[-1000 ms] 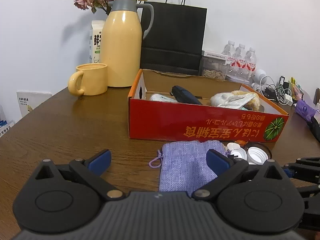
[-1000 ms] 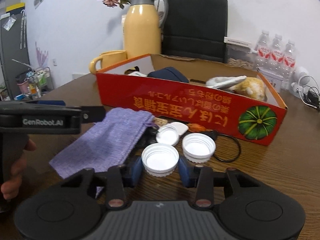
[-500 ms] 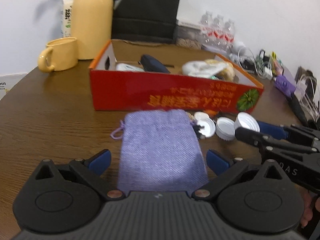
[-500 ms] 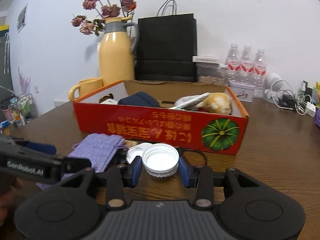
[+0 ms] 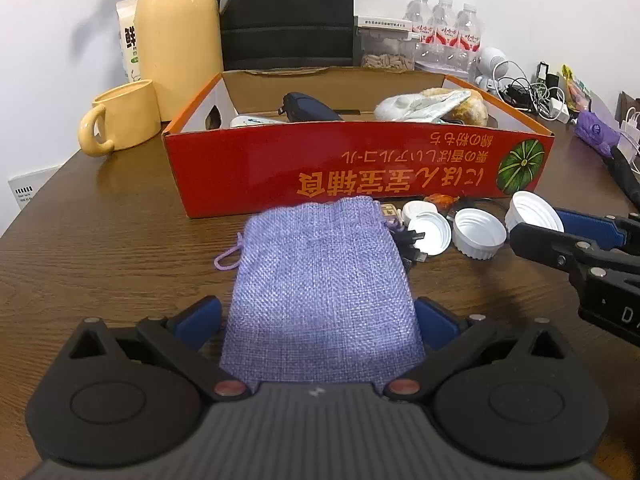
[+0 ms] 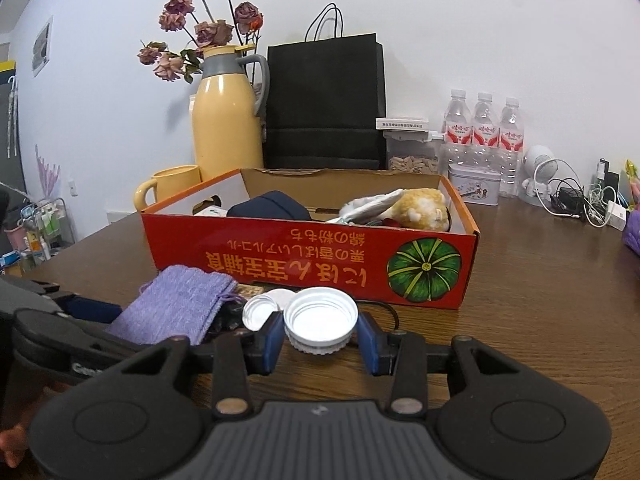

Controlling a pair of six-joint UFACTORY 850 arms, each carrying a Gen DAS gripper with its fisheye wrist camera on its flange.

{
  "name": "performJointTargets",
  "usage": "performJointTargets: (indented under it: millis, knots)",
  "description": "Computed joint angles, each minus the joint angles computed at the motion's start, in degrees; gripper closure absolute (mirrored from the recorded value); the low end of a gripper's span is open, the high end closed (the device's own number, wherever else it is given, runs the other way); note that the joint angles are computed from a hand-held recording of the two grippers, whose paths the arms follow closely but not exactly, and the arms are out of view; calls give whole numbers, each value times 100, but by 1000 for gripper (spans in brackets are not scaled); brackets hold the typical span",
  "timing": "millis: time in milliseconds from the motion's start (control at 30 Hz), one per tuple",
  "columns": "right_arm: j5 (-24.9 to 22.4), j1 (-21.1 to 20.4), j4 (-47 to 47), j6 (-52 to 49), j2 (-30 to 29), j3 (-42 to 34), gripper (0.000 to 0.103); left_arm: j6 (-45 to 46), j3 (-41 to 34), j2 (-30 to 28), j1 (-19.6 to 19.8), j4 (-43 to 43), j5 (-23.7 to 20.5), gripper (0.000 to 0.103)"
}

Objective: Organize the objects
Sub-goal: 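Grasp a white bottle cap with the right tool while the left tool reaches the purple pouch, then grasp the purple drawstring pouch with the left tool and lift it, then carry the purple pouch and white cap into the box and open both tools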

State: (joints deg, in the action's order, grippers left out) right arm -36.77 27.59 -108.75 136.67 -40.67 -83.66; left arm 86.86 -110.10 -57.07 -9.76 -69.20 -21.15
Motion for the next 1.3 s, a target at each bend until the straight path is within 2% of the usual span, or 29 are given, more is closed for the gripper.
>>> performJointTargets:
  millis: [167,267,333,433,467,500,567,633,767,933,1100,1300]
  knots:
    - [19,9,-53,28,17,29,64,506,167,70,9,-491,24,0]
    - [28,14,-76,43,26,41,64,1012,340,158,30,-946,-20,10]
    - [29,19,-86,50,28,44,64,1448,486,236,53,-1384,-43,24]
    - [30,20,-105,66,34,56,64,1946,650,320,91,-1933,-79,53]
    - [37,19,-97,58,33,53,64,2008,672,332,110,-2028,-121,67]
    - [41,18,-109,66,38,60,64,1956,674,335,131,-2019,-161,76]
    - [32,20,-101,65,32,54,64,1801,670,339,178,-1949,-264,87]
    - [31,21,-102,61,33,55,64,1834,720,373,228,-2059,-380,90]
    - [20,24,-143,68,33,61,64,3026,1069,592,286,-3167,-514,91]
    - [-188,84,-300,125,44,116,64,4143,1330,817,329,-4163,-774,91]
    - [-234,93,-525,53,2,-10,64,4563,1137,799,271,-4628,-898,91]
    - [-300,-5,-555,-229,-209,-549,64,4458,507,534,137,-4784,-881,91]
